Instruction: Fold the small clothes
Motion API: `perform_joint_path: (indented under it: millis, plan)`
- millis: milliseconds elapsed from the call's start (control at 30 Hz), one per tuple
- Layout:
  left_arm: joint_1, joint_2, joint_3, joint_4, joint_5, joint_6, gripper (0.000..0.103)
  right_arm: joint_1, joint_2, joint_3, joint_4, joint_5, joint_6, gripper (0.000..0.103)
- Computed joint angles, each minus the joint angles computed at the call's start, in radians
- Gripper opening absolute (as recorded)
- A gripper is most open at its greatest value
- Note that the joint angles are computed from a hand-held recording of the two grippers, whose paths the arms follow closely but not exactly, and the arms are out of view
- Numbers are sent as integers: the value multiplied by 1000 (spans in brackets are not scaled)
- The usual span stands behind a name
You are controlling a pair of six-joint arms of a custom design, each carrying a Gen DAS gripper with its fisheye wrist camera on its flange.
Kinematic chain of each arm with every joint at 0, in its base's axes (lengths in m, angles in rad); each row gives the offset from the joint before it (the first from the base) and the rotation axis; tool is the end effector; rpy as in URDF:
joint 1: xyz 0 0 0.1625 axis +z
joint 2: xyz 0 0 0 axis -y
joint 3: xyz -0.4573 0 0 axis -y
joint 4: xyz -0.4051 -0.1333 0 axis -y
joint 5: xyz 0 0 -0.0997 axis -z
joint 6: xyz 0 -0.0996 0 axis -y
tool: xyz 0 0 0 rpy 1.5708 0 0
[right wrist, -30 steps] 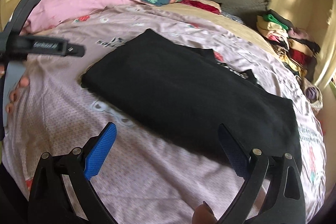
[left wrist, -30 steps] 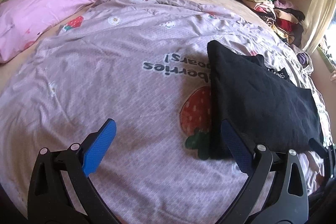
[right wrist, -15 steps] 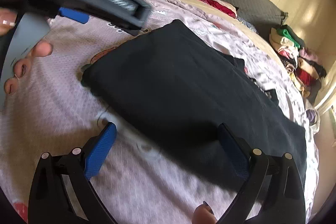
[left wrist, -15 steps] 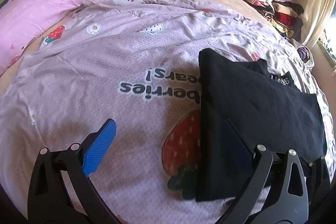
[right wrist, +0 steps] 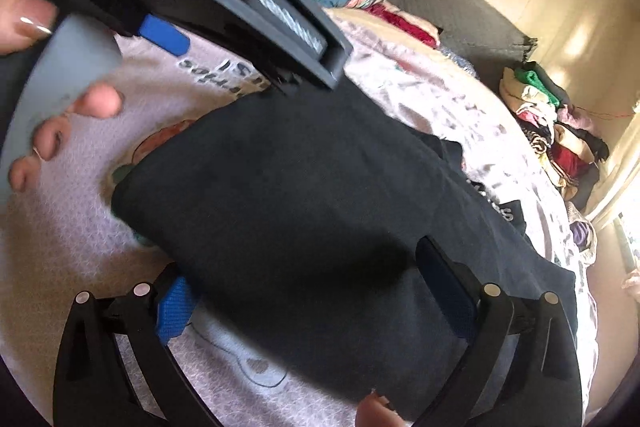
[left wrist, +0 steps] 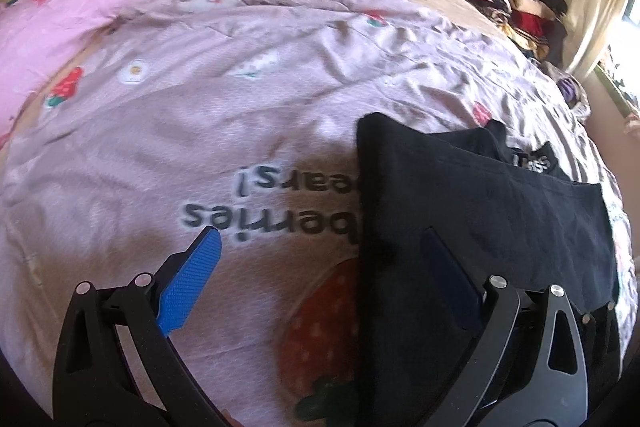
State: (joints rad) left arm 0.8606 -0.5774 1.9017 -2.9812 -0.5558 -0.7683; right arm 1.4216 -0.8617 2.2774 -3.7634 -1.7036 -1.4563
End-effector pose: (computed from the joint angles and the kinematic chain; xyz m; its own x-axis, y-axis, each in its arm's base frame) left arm -0.2167 -0.5863 -0.0245 -0.7733 -0.3174 -0.5488 0.1560 0.7438 -0.6500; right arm 0.0444 -0.5129 0.1088 -0.2157 -0.6732 0.7073 -0.9479 0.3181 0.0137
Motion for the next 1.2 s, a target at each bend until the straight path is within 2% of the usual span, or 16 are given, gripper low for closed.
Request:
perform_joint_path:
  millis: [33,67,167,233,333,433,567,667,700,733,800,867,1000,1200]
  plan:
    - [5,3,-9,-11,-21,14,93,-8,-23,8,27,31,5,75]
    - [14,5,-22,-22,-53,28,93,-13,-46,15,63,55,10,69]
    - [29,16,-52,-23,-104,52,93,-38,-96,50,74,142,-10,48]
    - [33,24,-71,11,-105,47,93,-52,-126,69,89,186,-25,25]
    - [40,27,-84,26,-131,37,94,-60,-151,82,100,207,-24,13]
    - [47,28,-87,8,-163,23,93,-70,-173,94,101,231,-3,9]
    - [54,39,-81,-113,-226,40,93,-82,-208,91,131,255,38,7]
    - [41,51,-88,-155,-229,57,92,-97,-234,89,157,275,61,7]
    - [37,56,-91,-173,-236,67,89,-104,-248,92,170,286,70,7]
    - [34,59,-94,-185,-244,75,78,-111,-258,95,173,293,76,7]
    - [23,68,-109,-190,-257,90,50,-126,-281,101,183,311,92,6]
    - [8,79,-130,-178,-252,106,40,-139,-296,111,176,326,99,6]
    - [-30,100,-169,-164,-221,144,33,-171,-331,127,161,368,132,6]
    - [-70,129,-227,-141,-199,180,32,-211,-394,124,180,418,200,6]
